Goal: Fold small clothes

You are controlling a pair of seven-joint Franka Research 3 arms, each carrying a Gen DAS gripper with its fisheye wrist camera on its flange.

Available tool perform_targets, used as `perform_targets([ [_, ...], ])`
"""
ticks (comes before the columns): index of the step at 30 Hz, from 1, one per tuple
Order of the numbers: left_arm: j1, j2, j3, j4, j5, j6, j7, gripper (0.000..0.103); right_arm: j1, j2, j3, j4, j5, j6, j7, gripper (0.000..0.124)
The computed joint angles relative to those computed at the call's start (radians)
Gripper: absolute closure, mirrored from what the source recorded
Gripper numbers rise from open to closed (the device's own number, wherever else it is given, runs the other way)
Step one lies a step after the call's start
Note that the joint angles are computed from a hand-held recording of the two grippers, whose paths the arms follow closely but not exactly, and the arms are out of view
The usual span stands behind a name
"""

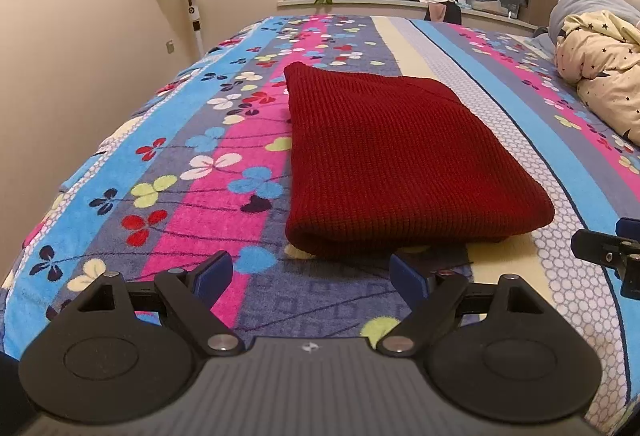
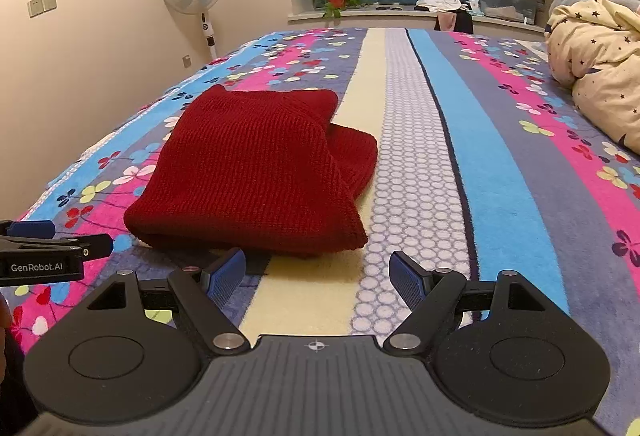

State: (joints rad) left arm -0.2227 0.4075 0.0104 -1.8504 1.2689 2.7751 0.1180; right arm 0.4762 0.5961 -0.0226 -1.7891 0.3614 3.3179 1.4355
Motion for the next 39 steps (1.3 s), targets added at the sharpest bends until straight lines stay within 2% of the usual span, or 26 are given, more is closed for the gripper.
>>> perform_targets([
  [18, 0.0, -0.004, -0.004, -0.002, -0.024, -0.016, 0.003, 0.014, 0.009, 0.006, -0.012, 0.006, -0.005, -0.017, -0.001, 0.043],
  [27, -0.008, -0.008, 0.006, -0.003, 0.027, -0.006, -0.049, 0.014, 0.006, 0.008, -0.011, 0.007, -0.011, -0.021, 0.004, 0.043],
  [39, -0.002, -0.004, -0.004, 0.005, 0.018, -0.015, -0.034, 0.014, -0.001, 0.009, -0.003, 0.006, -0.015, -0.015, 0.001, 0.043],
])
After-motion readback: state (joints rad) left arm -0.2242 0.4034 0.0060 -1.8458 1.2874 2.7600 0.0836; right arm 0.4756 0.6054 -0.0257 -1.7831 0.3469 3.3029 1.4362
